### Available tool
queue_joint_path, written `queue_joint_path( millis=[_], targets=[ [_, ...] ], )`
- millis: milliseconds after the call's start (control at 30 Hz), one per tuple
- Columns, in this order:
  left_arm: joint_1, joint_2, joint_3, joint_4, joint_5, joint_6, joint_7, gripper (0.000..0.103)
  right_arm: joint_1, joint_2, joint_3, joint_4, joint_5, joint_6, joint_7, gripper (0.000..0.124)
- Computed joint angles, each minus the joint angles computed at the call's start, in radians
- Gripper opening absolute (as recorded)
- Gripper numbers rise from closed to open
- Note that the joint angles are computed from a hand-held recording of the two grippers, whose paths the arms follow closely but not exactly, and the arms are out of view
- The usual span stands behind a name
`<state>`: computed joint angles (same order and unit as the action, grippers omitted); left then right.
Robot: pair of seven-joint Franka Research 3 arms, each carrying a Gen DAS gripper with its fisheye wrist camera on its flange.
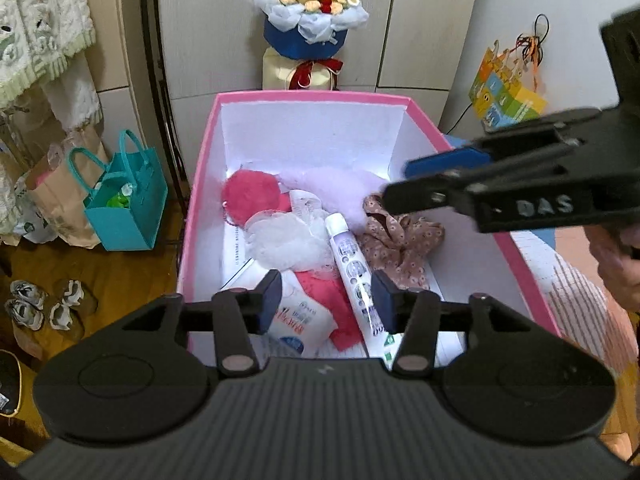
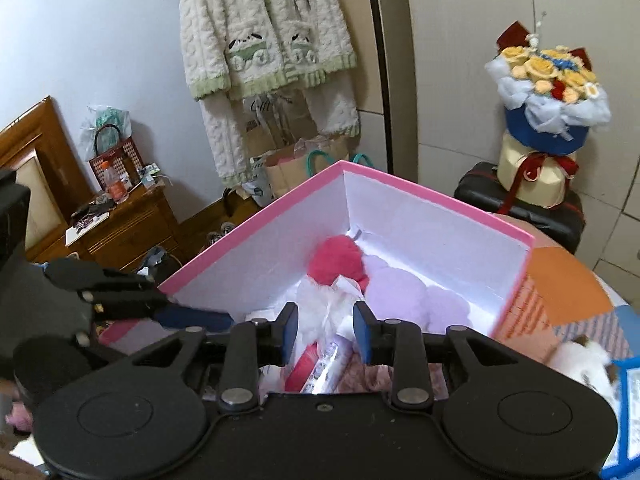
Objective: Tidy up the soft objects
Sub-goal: 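Open both grippers over the pink box to drop the tubes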
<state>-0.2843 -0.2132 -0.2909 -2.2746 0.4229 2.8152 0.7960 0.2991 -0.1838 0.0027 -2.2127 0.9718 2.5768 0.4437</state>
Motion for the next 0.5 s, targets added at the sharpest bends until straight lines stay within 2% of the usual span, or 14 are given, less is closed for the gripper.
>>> queue_joint_path(
  millis=[200,367,500],
  targets=[
    [-0.072,-0.105,0.048,-0.067,-0.144,-0.007,0.125,0.056,0.007,-0.145,-0.006,-0.127,-0.03,0.052,-0.026,0.042],
    [-0.099,-0.197,0.043,-0.107,-0.181,-0.024,0.179,0.061,0.024,-0.271,-0.015,-0.227,-0.1,0.096,0.02,0.055],
    [-0.119,-0.271,0.028,-0.133,-0.183,-0.037,0.209,0.066,0.037,-0.395,-0.049,-0.309,-0.146,0.095,0.04,0.065]
  ],
)
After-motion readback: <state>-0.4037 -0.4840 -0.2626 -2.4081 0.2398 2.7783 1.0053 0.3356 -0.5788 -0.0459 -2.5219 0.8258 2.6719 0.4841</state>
